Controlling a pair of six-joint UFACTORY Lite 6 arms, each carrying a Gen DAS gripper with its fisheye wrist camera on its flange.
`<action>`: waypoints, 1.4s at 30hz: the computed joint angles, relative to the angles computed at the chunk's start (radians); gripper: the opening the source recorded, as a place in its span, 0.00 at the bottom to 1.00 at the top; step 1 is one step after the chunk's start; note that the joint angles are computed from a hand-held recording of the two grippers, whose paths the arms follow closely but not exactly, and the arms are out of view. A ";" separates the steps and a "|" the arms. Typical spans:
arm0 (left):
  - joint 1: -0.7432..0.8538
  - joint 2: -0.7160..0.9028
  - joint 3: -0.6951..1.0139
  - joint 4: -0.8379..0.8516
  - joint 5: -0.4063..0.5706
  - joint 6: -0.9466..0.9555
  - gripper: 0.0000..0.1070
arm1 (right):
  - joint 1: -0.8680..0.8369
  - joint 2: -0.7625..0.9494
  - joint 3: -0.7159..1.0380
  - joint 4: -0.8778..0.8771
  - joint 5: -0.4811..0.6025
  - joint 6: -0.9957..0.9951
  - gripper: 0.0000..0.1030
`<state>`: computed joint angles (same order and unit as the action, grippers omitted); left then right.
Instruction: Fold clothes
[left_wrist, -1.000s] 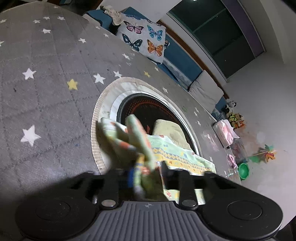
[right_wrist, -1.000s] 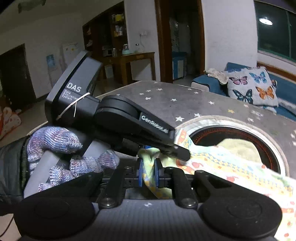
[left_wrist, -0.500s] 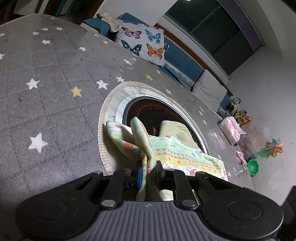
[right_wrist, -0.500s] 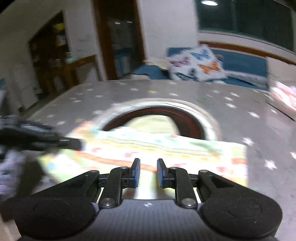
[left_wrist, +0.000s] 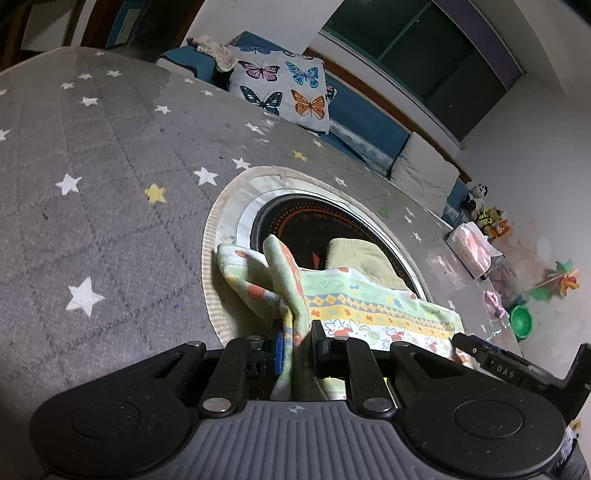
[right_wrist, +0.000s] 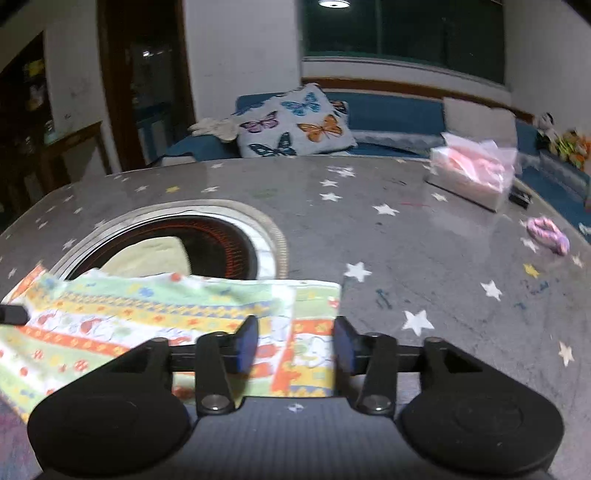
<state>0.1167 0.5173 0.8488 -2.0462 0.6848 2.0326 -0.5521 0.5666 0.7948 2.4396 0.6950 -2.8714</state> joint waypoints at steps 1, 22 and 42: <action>-0.001 0.000 0.001 -0.002 -0.002 0.005 0.14 | -0.004 0.013 0.013 -0.013 -0.003 0.021 0.46; -0.268 -0.220 -0.004 -0.143 -0.103 0.080 0.10 | -0.200 -0.235 -0.156 -0.242 0.127 0.155 0.06; -0.714 0.302 0.746 -0.136 -0.408 -0.062 0.10 | -0.469 0.038 0.336 -0.344 -0.013 0.277 0.06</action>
<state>-0.5970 0.8194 1.5947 -2.1819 0.2767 1.9706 -1.0210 0.6043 1.1312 2.0954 0.6820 -2.5946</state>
